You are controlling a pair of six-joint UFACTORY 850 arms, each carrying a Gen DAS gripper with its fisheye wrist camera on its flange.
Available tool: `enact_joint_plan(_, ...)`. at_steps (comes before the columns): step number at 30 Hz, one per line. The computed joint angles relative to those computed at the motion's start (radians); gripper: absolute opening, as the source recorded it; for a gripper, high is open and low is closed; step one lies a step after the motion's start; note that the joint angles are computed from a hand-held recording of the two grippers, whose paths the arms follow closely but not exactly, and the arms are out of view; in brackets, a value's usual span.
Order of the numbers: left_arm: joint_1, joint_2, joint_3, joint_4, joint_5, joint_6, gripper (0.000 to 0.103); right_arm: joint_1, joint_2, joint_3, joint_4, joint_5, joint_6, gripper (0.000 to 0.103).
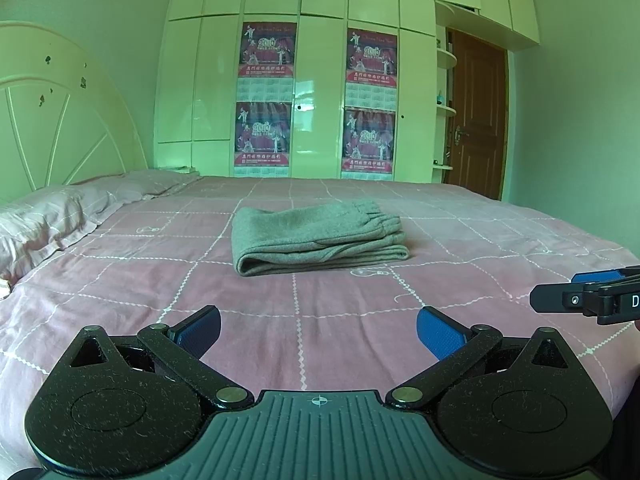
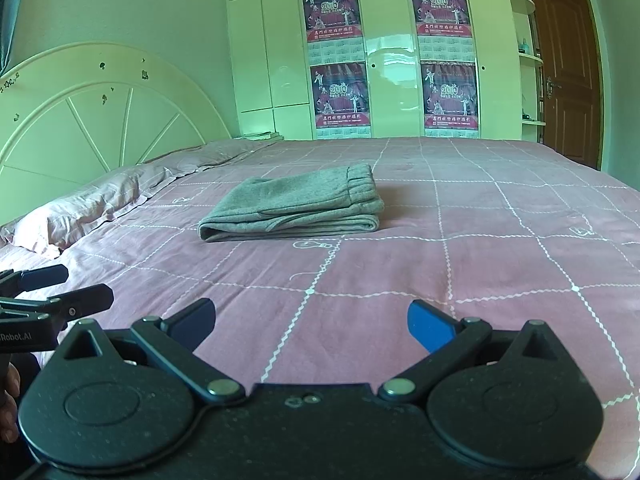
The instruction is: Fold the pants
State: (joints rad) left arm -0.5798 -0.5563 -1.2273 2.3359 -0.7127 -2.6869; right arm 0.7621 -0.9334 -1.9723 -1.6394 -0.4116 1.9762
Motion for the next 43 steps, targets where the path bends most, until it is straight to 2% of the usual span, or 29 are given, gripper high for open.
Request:
enact_joint_plan(22, 0.003, 0.004, 0.002, 0.006, 0.008, -0.007, 0.103, 0.0, 0.0, 0.0, -0.002, 0.003, 0.0, 0.097)
enact_joint_plan(38, 0.011, 0.004, 0.013, 0.073, 0.0, -0.062, 0.103, -0.001, 0.002, 0.004, -0.012, 0.006, 0.007, 0.097)
enact_joint_plan(43, 0.013, 0.001, 0.006, 0.076, 0.019, -0.057, 0.103, -0.001, 0.002, 0.004, -0.012, 0.007, 0.007, 0.097)
